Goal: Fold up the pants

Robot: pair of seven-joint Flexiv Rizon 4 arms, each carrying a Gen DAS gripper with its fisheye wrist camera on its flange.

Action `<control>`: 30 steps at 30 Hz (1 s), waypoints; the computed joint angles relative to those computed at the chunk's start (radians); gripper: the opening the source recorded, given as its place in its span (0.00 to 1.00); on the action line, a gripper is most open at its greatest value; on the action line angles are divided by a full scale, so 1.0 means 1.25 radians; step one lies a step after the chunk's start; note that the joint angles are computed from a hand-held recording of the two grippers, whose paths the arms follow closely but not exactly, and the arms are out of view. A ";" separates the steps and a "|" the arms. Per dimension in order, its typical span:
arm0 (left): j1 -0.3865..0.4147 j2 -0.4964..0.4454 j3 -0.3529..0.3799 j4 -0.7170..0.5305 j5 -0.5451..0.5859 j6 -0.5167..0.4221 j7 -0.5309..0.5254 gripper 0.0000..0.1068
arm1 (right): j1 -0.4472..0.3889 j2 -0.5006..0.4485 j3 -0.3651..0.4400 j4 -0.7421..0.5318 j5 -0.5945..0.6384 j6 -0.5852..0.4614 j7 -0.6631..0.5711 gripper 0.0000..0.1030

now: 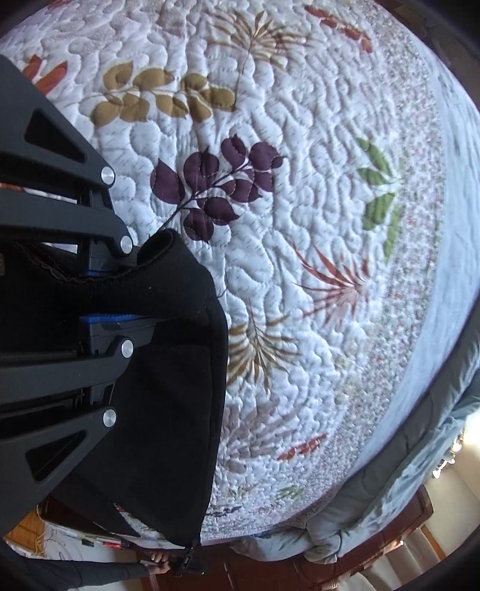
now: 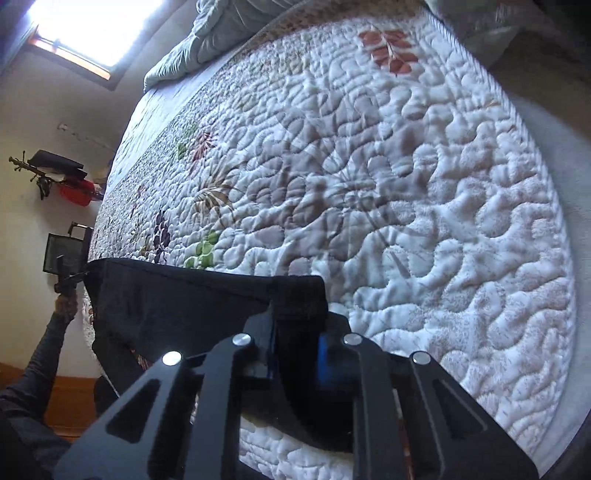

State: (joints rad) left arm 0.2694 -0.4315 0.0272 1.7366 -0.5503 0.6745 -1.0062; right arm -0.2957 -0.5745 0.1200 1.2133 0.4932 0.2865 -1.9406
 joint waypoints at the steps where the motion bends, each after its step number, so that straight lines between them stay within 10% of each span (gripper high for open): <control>1: 0.001 0.017 -0.002 0.011 -0.010 0.006 0.009 0.12 | 0.003 0.020 0.001 0.019 -0.004 0.015 -0.003 0.14; 9: -0.013 0.152 -0.006 0.096 -0.132 0.029 0.117 0.12 | 0.026 0.166 -0.024 0.177 -0.029 0.157 -0.044 0.13; 21: -0.080 0.382 0.081 0.353 -0.266 0.058 0.273 0.12 | 0.095 0.447 -0.033 0.645 0.009 0.666 -0.202 0.14; 30: -0.063 0.485 0.159 0.534 -0.249 0.024 0.285 0.14 | 0.116 0.573 -0.013 0.968 -0.153 0.977 0.002 0.20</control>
State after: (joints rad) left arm 0.1901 0.1745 0.2254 2.4041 -0.8613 0.7047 -0.6501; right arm -0.1512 0.1416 0.1034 2.4229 0.3016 1.5081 -1.9375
